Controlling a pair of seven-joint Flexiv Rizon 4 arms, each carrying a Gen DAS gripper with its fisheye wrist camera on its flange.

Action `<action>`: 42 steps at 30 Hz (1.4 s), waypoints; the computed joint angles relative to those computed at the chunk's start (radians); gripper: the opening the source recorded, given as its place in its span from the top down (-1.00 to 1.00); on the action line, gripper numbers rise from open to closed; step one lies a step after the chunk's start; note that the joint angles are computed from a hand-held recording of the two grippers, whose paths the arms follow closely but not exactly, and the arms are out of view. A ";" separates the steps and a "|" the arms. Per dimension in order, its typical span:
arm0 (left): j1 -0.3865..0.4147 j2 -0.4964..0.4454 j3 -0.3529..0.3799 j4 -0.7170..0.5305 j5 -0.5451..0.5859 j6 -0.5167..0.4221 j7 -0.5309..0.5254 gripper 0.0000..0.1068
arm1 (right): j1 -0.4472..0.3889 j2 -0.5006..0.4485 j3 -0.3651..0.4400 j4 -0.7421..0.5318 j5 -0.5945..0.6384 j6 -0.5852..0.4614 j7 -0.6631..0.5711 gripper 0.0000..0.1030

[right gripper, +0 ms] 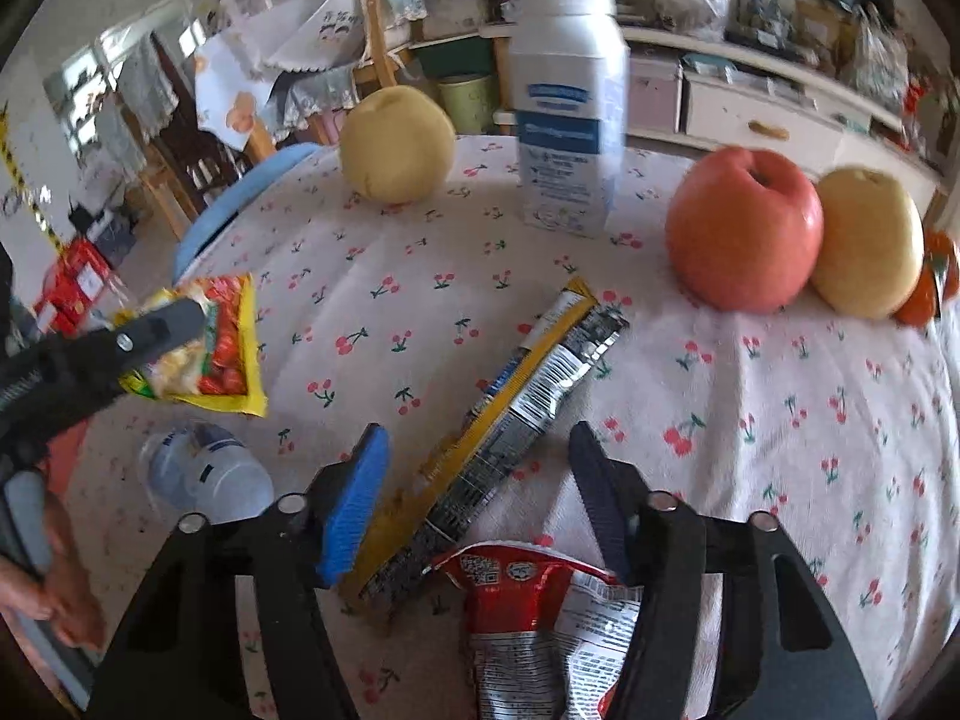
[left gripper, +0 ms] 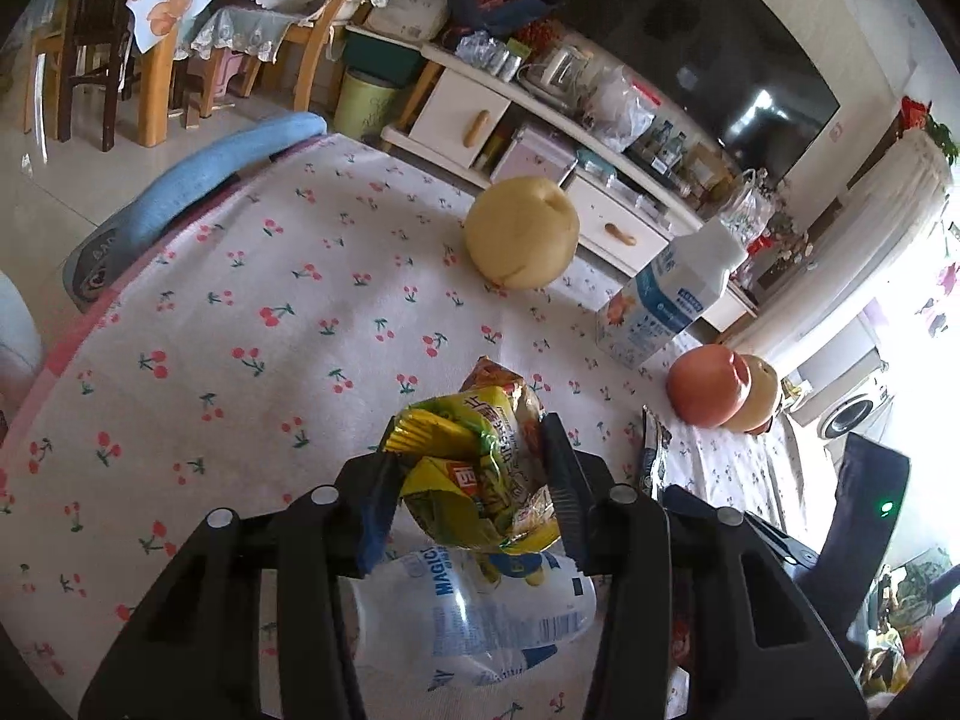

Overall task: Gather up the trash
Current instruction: 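Grasp the yellow snack packet with the left gripper while the right grasps the black-and-yellow snack stick, then lift and carry the yellow packet and snack stick over the pink basin with both grippers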

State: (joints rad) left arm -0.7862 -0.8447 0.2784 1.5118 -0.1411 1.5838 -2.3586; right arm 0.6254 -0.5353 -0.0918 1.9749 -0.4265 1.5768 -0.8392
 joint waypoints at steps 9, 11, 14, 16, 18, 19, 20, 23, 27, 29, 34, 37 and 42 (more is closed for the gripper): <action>-0.001 0.031 -0.013 0.064 -0.012 0.054 0.015 0.13 | 0.211 -0.007 -0.250 0.059 -0.100 0.079 -0.018 0.44; -0.002 0.037 -0.019 0.078 -0.022 0.067 0.026 0.13 | 0.177 -0.003 -0.210 0.062 -0.066 0.097 -0.043 0.51; -0.011 0.047 -0.017 0.101 -0.037 0.081 0.044 0.13 | 0.151 0.002 -0.176 0.071 -0.012 0.124 -0.066 0.59; -0.016 0.054 -0.018 0.117 -0.047 0.090 0.057 0.13 | 0.127 0.007 -0.146 0.078 0.023 0.147 -0.082 0.65; -0.025 0.062 -0.013 0.136 -0.058 0.101 0.069 0.13 | 0.086 0.013 -0.094 0.084 0.058 0.169 -0.097 0.69; -0.022 0.068 -0.020 0.149 -0.063 0.113 0.076 0.13 | 0.056 0.015 -0.056 0.087 0.073 0.184 -0.107 0.69; -0.021 0.072 -0.026 0.159 -0.070 0.122 0.083 0.13 | 0.045 0.017 -0.039 0.088 0.087 0.190 -0.116 0.69; -0.032 0.085 -0.029 0.193 -0.100 0.148 0.102 0.13 | 0.011 0.031 0.017 0.098 0.134 0.214 -0.136 0.70; -0.044 0.101 -0.035 0.234 -0.142 0.177 0.138 0.13 | 0.024 0.054 0.030 0.115 0.198 0.234 -0.170 0.70; -0.058 0.108 -0.028 0.251 -0.164 0.184 0.157 0.13 | 0.041 0.067 0.026 0.124 0.226 0.242 -0.189 0.70; -0.091 0.119 -0.021 0.294 -0.223 0.208 0.194 0.13 | 0.128 0.112 -0.025 0.167 0.293 0.246 -0.225 0.70; -0.087 0.129 -0.052 0.328 -0.250 0.245 0.211 0.13 | 0.175 0.135 -0.055 0.192 0.329 0.245 -0.238 0.70; -0.067 0.147 -0.117 0.378 -0.290 0.295 0.255 0.13 | 0.163 0.161 -0.015 0.226 0.373 0.261 -0.232 0.70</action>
State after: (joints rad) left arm -0.8528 -0.6973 0.1616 1.8898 -0.4312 1.8787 -2.1039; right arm 0.7881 -0.3745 -0.1066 2.2009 -0.0532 1.8373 -1.0710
